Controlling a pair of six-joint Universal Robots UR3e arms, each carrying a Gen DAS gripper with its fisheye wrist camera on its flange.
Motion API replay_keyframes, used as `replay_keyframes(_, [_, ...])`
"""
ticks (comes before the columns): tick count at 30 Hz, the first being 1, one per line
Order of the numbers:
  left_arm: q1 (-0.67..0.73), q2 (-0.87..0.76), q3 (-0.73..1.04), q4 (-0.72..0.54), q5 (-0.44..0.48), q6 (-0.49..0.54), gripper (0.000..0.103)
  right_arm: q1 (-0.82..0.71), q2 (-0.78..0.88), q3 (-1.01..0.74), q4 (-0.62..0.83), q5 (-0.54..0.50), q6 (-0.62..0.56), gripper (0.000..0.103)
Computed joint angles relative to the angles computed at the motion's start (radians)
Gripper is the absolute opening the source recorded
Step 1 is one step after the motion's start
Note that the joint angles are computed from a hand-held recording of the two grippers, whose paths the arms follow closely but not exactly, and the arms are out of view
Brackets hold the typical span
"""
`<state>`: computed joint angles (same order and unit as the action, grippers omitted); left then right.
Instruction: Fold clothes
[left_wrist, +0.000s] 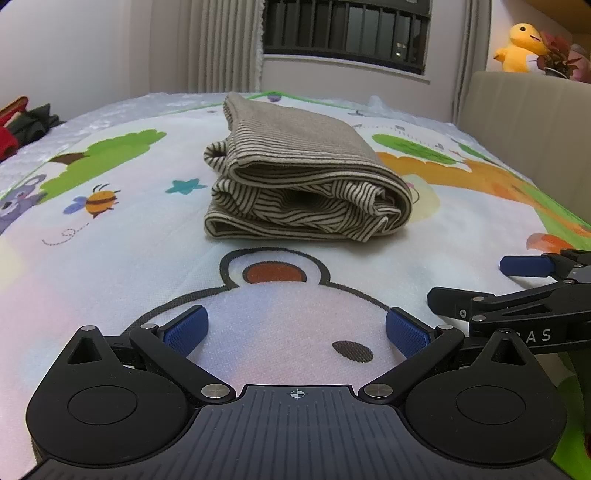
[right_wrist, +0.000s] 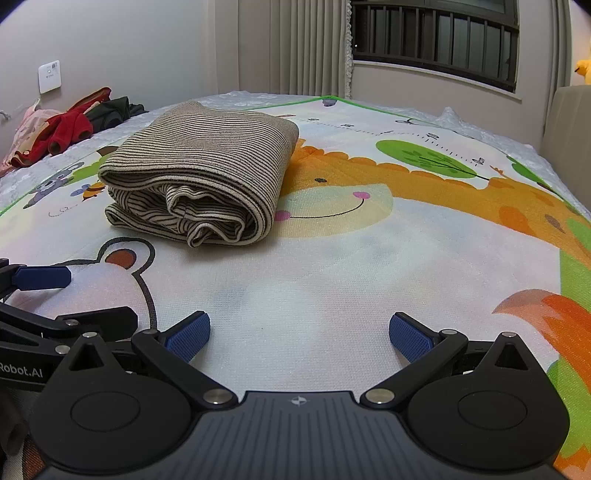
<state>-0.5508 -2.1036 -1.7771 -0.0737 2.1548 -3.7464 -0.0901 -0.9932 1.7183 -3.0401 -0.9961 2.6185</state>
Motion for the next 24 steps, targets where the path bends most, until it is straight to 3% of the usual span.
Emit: replay_keyframes(24, [0.007, 0.011, -0.015, 0.015, -0.021, -0.007, 0.103, 0.003, -0.002, 0.001, -0.002, -0.003, 0.004, 0.103])
